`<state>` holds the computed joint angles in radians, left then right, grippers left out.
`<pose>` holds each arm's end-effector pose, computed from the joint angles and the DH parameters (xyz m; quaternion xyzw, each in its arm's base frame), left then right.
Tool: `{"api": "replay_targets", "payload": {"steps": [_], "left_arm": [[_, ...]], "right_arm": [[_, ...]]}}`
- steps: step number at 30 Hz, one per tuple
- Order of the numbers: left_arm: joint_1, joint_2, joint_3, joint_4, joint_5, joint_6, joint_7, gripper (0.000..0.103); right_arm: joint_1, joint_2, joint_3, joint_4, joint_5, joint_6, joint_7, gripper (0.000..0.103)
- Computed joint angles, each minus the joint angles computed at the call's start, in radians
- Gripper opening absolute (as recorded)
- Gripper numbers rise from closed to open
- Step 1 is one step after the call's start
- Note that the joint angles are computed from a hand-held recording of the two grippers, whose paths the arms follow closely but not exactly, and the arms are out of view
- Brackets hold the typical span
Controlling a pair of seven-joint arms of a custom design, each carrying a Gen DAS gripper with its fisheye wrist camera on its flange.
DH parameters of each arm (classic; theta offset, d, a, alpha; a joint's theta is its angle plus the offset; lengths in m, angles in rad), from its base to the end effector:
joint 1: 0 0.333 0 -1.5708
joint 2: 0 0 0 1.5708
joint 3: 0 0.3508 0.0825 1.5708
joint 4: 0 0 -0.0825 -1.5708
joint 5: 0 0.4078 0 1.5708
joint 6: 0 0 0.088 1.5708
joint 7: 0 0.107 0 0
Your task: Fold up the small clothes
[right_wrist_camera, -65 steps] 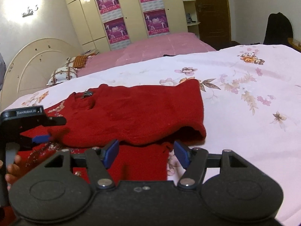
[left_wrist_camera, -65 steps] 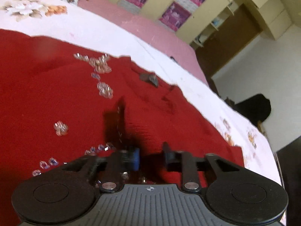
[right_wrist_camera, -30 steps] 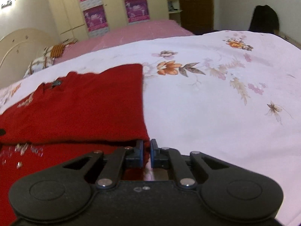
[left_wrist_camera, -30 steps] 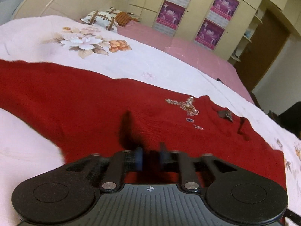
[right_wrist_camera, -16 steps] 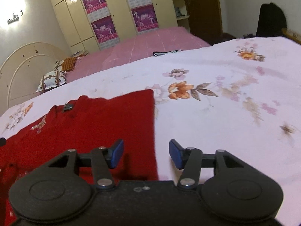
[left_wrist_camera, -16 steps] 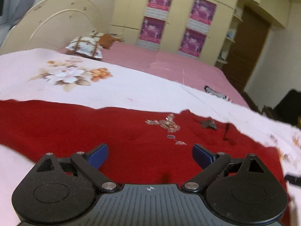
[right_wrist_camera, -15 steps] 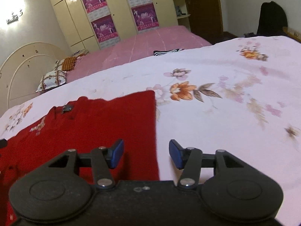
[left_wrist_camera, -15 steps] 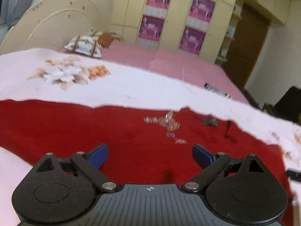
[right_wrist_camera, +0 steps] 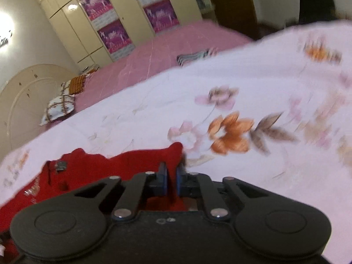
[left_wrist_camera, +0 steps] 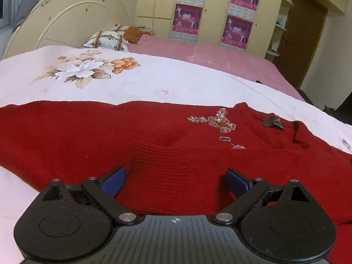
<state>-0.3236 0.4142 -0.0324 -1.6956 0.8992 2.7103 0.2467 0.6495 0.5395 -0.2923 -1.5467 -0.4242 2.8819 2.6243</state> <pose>0.6808 -0.2790 0.4329 -0.7286 0.5621 -0.2833 0.2700 0.7027 0.3404 0.4558 -0.5646 0.7091 -0.2186 0.3614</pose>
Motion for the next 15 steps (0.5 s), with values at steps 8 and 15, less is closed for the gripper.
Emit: {"api": "replay_targets", "payload": {"steps": [8, 15], "left_arm": [[-0.008, -0.01, 0.015, -0.004, 0.037, 0.013, -0.045, 0.095], [0.009, 0.026, -0.027, 0.035, -0.012, -0.01, 0.046, 0.096]], "right_arm": [[0.042, 0.007, -0.032, 0.045, -0.176, -0.122, 0.038, 0.025], [-0.022, -0.02, 0.097, 0.028, -0.221, -0.057, -0.052, 0.036]]}}
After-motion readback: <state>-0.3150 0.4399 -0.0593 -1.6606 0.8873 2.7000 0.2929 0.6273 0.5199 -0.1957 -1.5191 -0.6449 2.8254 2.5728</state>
